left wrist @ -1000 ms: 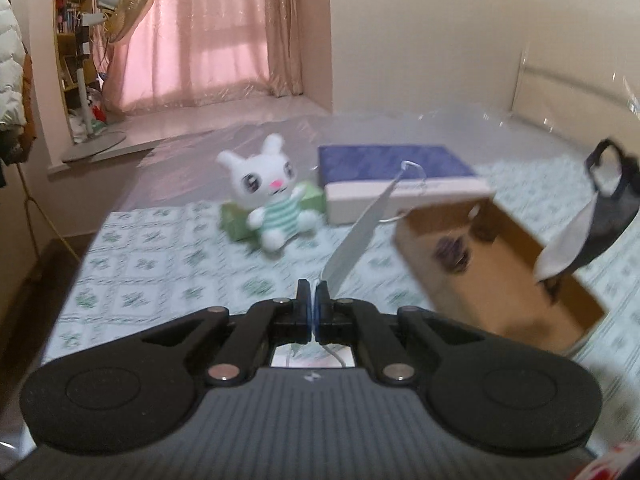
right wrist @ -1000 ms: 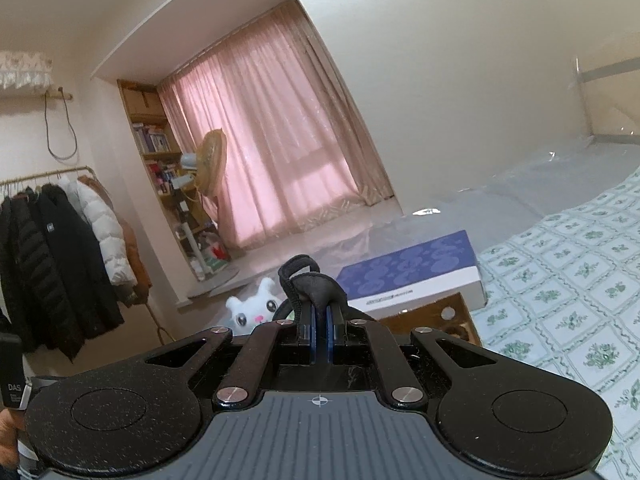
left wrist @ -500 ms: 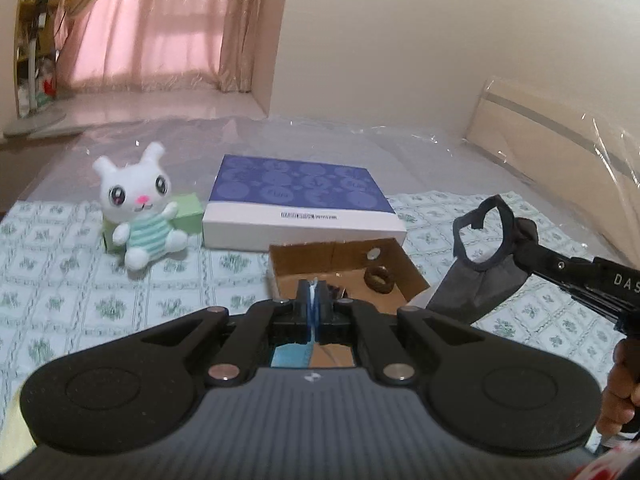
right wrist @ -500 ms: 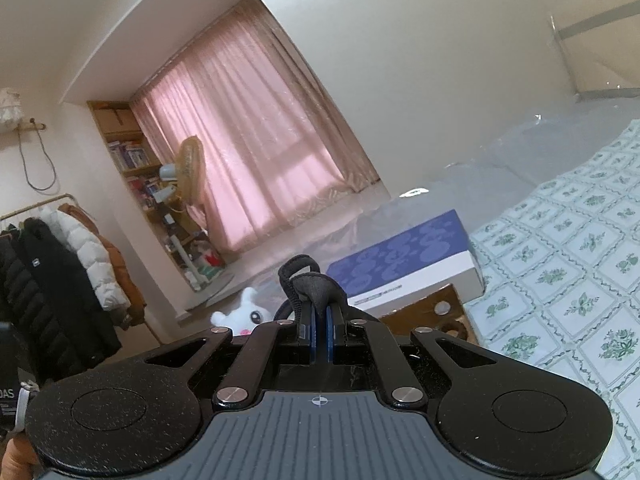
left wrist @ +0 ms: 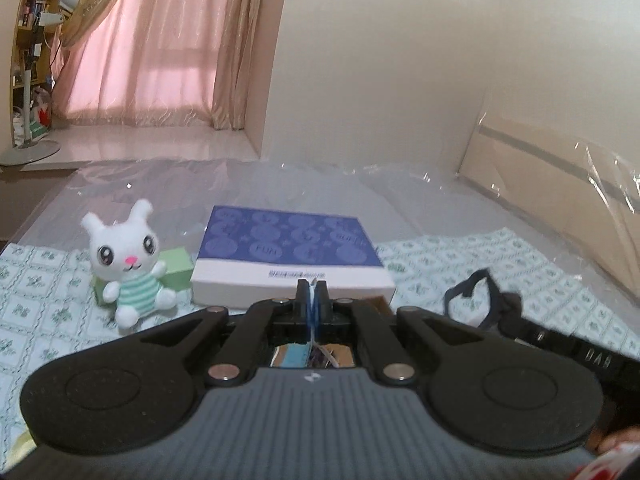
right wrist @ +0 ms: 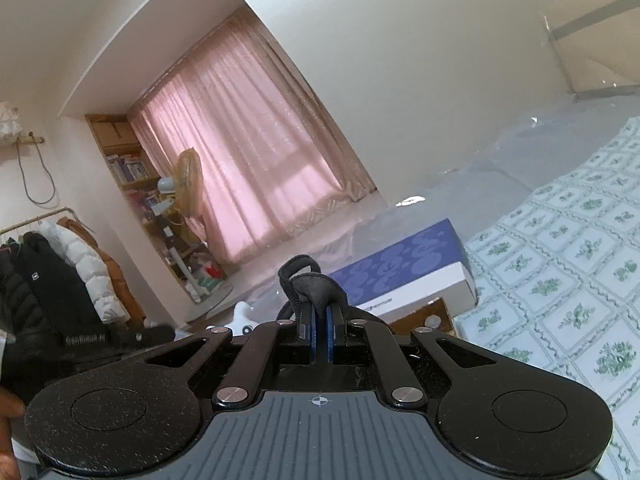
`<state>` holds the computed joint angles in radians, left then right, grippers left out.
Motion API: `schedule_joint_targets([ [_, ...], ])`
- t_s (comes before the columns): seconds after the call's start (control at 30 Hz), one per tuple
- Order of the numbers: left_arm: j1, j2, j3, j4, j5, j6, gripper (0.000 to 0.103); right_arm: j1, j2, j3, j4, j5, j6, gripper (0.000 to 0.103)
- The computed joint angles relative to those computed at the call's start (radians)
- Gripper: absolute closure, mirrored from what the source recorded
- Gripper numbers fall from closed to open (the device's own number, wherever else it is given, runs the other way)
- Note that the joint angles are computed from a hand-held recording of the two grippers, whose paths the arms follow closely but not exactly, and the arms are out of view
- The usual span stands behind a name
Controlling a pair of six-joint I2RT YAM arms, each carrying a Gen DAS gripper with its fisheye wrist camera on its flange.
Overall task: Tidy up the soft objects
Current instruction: 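Carry both masks over the cardboard box, then lower both masks into the box and open both tools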
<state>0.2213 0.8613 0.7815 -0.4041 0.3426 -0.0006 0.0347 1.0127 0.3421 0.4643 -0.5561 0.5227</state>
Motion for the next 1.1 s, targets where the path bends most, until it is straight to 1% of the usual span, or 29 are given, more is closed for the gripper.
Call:
schedule_joint_targets([
  [0.13, -0.077, 0.019, -0.021, 0.091, -0.048, -0.066, 0.1, 0.012, 0.045, 0.022, 0.046, 0.005, 0.01, 0.098],
  [0.2, -0.138, 0.024, -0.069, 0.157, -0.109, -0.098, 0.1, 0.019, 0.085, 0.021, 0.111, 0.011, 0.026, 0.098],
  [0.27, -0.2, 0.044, -0.13, 0.207, -0.164, -0.122, 0.1, 0.015, 0.145, 0.01, 0.206, -0.005, 0.051, 0.098],
  [0.33, -0.254, 0.107, -0.181, 0.227, -0.183, -0.148, 0.1, 0.011, 0.202, 0.006, 0.246, -0.014, 0.054, 0.098],
  [0.4, -0.306, 0.185, -0.241, 0.256, -0.202, -0.18, 0.1, 0.016, 0.229, 0.02, 0.165, -0.001, 0.007, 0.098],
  [0.43, -0.323, 0.211, -0.269, 0.273, -0.203, -0.192, 0.1, 0.024, 0.232, 0.035, 0.075, 0.022, -0.043, 0.098],
  [0.53, -0.35, 0.264, -0.34, 0.327, -0.189, -0.229, 0.1, 0.031, 0.246, 0.062, -0.108, 0.04, -0.166, 0.098],
  [0.57, -0.347, 0.278, -0.353, 0.34, -0.179, -0.234, 0.1, 0.038, 0.245, 0.071, -0.174, 0.055, -0.218, 0.098],
  [0.63, -0.352, 0.306, -0.364, 0.362, -0.182, -0.241, 0.1, 0.062, 0.241, 0.087, -0.259, 0.086, -0.291, 0.098],
  [0.7, -0.351, 0.329, -0.353, 0.372, -0.195, -0.22, 0.1, 0.091, 0.246, 0.112, -0.332, 0.123, -0.361, 0.098],
  [0.77, -0.363, 0.342, -0.342, 0.386, -0.224, -0.207, 0.1, 0.138, 0.264, 0.136, -0.364, 0.189, -0.42, 0.098],
  [0.87, -0.376, 0.4, -0.317, 0.396, -0.25, -0.185, 0.1, 0.201, 0.316, 0.175, -0.389, 0.277, -0.467, 0.098],
  [0.9, -0.374, 0.404, -0.318, 0.399, -0.24, -0.169, 0.1, 0.215, 0.342, 0.186, -0.385, 0.298, -0.475, 0.098],
  [0.97, -0.365, 0.414, -0.318, 0.393, -0.219, -0.146, 0.097, 0.259, 0.382, 0.19, -0.371, 0.375, -0.498, 0.098],
  [1.0, -0.363, 0.408, -0.326, 0.391, -0.213, -0.143, 0.095, 0.274, 0.399, 0.185, -0.358, 0.407, -0.517, 0.098],
  [1.03, -0.358, 0.401, -0.333, 0.384, -0.203, -0.142, 0.09, 0.288, 0.404, 0.177, -0.346, 0.44, -0.524, 0.097],
  [1.07, -0.354, 0.391, -0.339, 0.376, -0.192, -0.145, 0.087, 0.298, 0.407, 0.169, -0.338, 0.464, -0.528, 0.095],
  [1.1, -0.347, 0.378, -0.348, 0.367, -0.181, -0.147, 0.079, 0.295, 0.416, 0.171, -0.337, 0.464, -0.534, 0.086],
])
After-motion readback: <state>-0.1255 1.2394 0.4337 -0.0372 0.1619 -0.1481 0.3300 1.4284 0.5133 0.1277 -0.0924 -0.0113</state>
